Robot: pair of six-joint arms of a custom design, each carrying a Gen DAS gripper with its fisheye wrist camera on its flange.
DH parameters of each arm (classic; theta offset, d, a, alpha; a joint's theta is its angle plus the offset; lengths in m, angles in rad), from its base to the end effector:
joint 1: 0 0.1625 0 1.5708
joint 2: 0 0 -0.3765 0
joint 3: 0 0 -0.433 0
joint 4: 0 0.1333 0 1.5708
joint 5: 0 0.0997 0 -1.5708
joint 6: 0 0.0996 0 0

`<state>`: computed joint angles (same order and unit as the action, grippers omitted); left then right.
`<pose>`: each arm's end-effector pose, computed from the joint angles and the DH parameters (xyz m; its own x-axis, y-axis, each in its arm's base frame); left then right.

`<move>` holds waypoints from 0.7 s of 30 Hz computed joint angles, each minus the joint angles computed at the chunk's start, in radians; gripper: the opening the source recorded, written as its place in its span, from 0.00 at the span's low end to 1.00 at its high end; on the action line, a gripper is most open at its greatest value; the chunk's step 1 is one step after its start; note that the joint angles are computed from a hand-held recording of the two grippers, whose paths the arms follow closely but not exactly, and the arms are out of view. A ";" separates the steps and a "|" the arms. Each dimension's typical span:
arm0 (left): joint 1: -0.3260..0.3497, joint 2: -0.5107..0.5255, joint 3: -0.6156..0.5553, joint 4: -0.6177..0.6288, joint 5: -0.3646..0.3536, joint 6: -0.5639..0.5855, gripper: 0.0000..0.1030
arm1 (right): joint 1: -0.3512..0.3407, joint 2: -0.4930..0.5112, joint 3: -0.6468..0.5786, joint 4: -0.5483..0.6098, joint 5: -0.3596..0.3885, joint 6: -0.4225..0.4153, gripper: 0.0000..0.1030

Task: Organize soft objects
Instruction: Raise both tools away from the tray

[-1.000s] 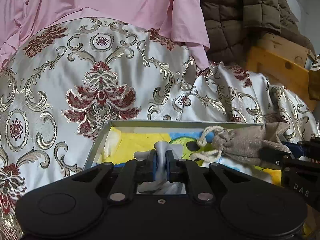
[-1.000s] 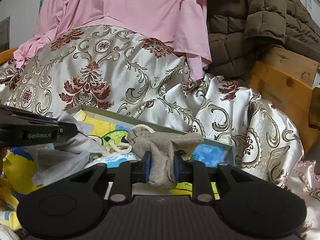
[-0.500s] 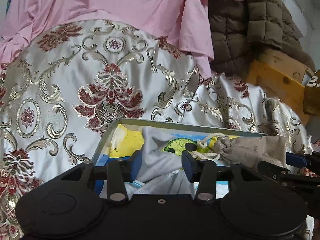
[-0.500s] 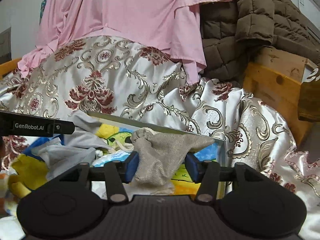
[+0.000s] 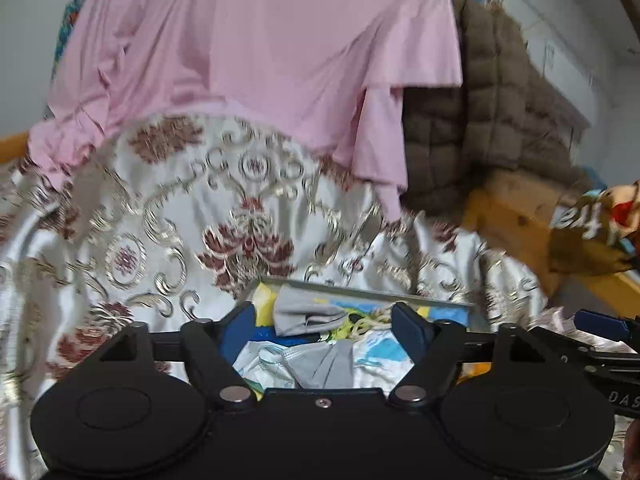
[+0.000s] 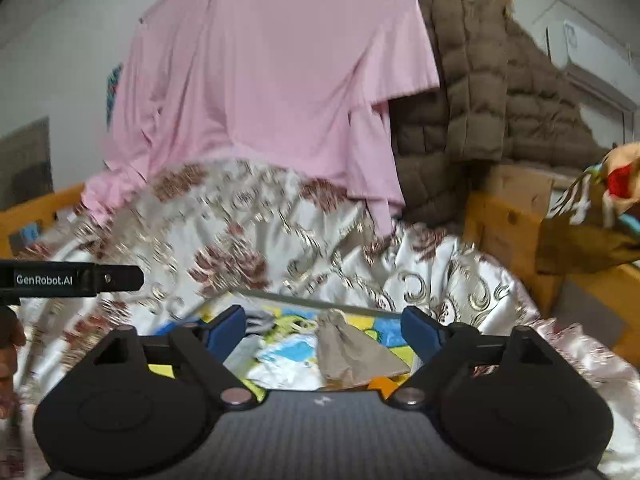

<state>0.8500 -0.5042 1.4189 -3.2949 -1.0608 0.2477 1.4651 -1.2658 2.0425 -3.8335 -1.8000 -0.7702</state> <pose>-0.3421 -0.6651 0.0135 -0.7501 0.4281 -0.5040 0.6594 0.4264 -0.6192 0.0545 -0.5357 0.3092 -0.6842 0.1767 0.7076 -0.6512 0.2887 -0.7018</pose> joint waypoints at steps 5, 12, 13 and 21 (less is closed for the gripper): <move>-0.059 -0.143 0.222 -0.136 0.023 -0.022 0.90 | 0.041 -0.104 0.150 -0.083 0.010 0.018 0.94; -0.133 -0.291 0.480 -0.260 0.099 -0.079 0.97 | 0.099 -0.163 0.306 -0.227 -0.021 -0.002 0.97; -0.142 -0.311 0.514 -0.269 0.104 -0.080 0.97 | 0.107 -0.164 0.324 -0.249 -0.028 -0.001 0.98; -0.190 -0.416 0.718 -0.346 0.151 -0.054 0.99 | 0.162 -0.117 0.425 -0.411 -0.089 -0.028 1.00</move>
